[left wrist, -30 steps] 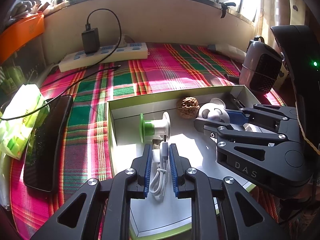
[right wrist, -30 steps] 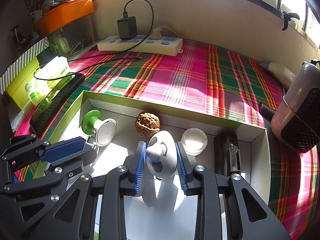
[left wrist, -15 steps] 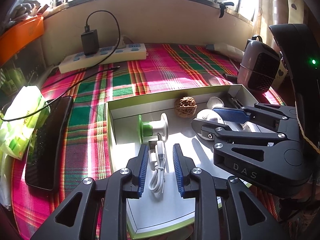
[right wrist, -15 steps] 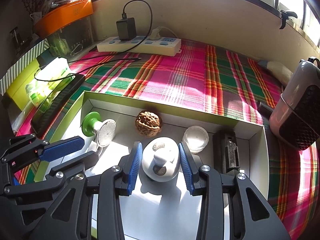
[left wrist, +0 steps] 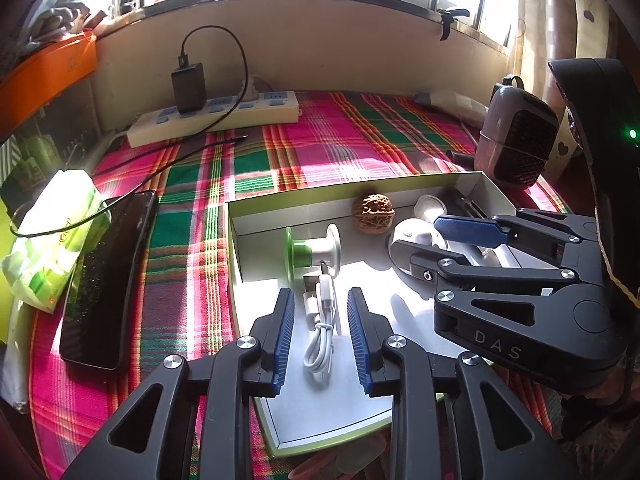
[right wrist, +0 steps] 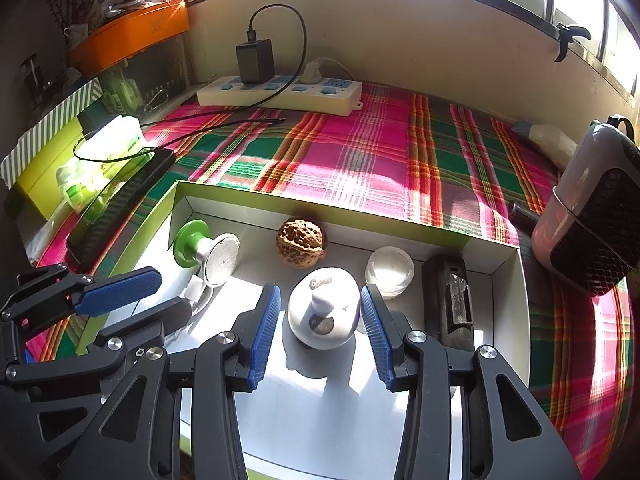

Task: Organize objects
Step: 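Open the left gripper releasing the cable while the right gripper releases the grey toy, then withdraw both open grippers from the box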

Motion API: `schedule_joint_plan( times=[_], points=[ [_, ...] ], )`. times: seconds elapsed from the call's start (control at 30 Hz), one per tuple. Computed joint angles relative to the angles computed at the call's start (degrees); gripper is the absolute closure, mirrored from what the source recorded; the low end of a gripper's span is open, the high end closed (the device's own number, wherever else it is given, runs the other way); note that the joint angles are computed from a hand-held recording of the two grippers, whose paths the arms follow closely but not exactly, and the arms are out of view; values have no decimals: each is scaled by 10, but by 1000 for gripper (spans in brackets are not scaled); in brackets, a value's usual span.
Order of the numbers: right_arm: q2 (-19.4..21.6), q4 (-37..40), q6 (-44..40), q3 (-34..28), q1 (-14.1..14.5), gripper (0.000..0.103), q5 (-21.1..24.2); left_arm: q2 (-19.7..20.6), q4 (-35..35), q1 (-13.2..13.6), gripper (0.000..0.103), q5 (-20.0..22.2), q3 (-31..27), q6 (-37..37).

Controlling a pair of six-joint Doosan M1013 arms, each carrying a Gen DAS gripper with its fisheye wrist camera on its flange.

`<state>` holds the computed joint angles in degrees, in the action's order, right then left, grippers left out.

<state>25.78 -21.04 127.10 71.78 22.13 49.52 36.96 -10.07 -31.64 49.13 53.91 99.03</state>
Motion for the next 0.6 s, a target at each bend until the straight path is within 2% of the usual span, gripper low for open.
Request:
schedule_joint_plan(
  times=[0.6],
  points=[
    [-23,-27,49,27,14,59,-12,-36,-8,6,77,-30,47,-2]
  ],
)
